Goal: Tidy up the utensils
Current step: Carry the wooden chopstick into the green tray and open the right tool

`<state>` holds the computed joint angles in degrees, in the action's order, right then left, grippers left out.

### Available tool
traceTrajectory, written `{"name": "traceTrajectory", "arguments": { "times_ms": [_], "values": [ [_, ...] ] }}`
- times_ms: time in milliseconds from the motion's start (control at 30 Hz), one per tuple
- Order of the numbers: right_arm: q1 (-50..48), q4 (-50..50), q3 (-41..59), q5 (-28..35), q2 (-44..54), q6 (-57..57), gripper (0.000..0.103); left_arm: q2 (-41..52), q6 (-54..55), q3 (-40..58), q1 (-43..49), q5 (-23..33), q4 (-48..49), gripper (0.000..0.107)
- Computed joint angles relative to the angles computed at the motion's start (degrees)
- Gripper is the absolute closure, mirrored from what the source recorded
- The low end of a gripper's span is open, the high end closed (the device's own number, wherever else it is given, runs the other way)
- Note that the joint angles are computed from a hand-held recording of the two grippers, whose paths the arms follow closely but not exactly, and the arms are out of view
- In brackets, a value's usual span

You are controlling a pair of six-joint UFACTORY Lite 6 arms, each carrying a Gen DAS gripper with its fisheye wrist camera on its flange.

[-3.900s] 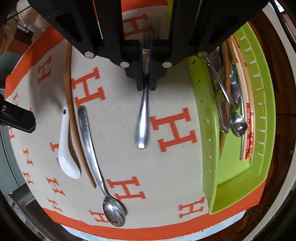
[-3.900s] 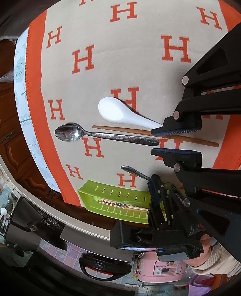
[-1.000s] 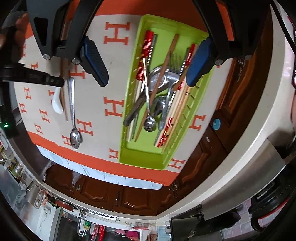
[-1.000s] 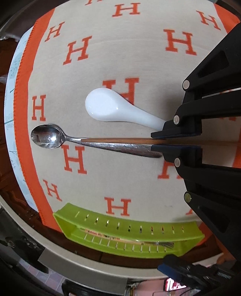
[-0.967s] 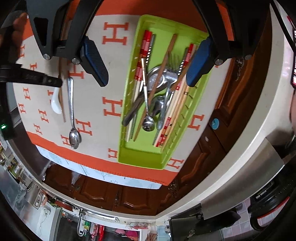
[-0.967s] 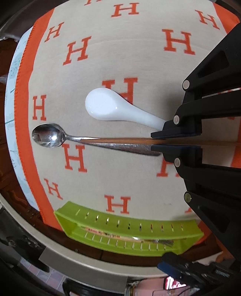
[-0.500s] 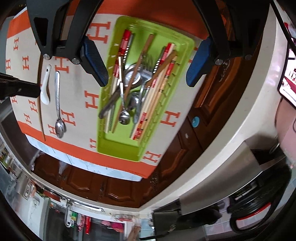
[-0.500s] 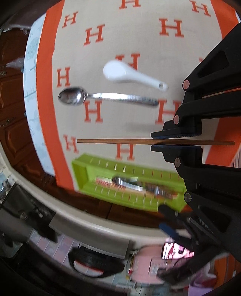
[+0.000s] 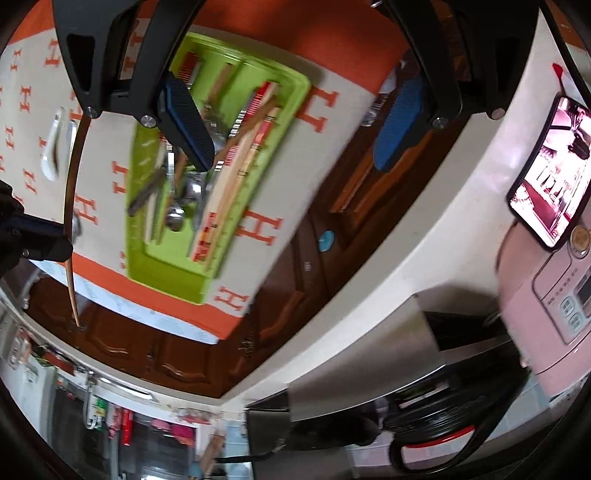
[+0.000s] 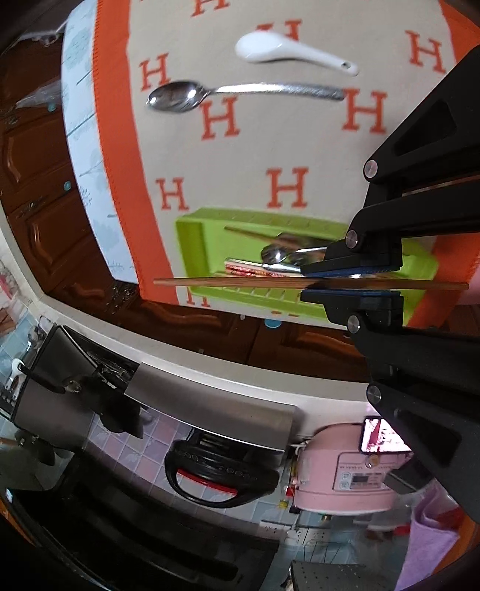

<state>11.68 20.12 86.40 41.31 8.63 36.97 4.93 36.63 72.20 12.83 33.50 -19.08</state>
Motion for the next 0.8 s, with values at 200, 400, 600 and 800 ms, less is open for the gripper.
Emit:
{"name": "traceTrajectory", "arguments": {
  "times_ms": [200, 400, 600, 800],
  "values": [
    [0.1, -0.3, 5.6, -2.1, 9.3, 1.2, 0.097, 4.4, -3.2, 4.3, 1.4, -1.7, 1.9, 0.020],
    [0.6, 0.2, 13.4, 1.0, 19.7, -0.8, 0.097, 8.3, -5.7, 8.1, 1.7, -1.7, 3.5, 0.020],
    [1.3, 1.3, 12.3, 0.7, 22.9, -3.1, 0.088, 9.0, -6.1, 7.7, 1.5, -1.5, 3.1, 0.020],
    [3.5, -1.1, 4.0, -3.8, 17.1, -2.7, 0.082, 7.0, -4.1, 4.2, 0.3, -2.3, 1.8, 0.020]
  ]
}}
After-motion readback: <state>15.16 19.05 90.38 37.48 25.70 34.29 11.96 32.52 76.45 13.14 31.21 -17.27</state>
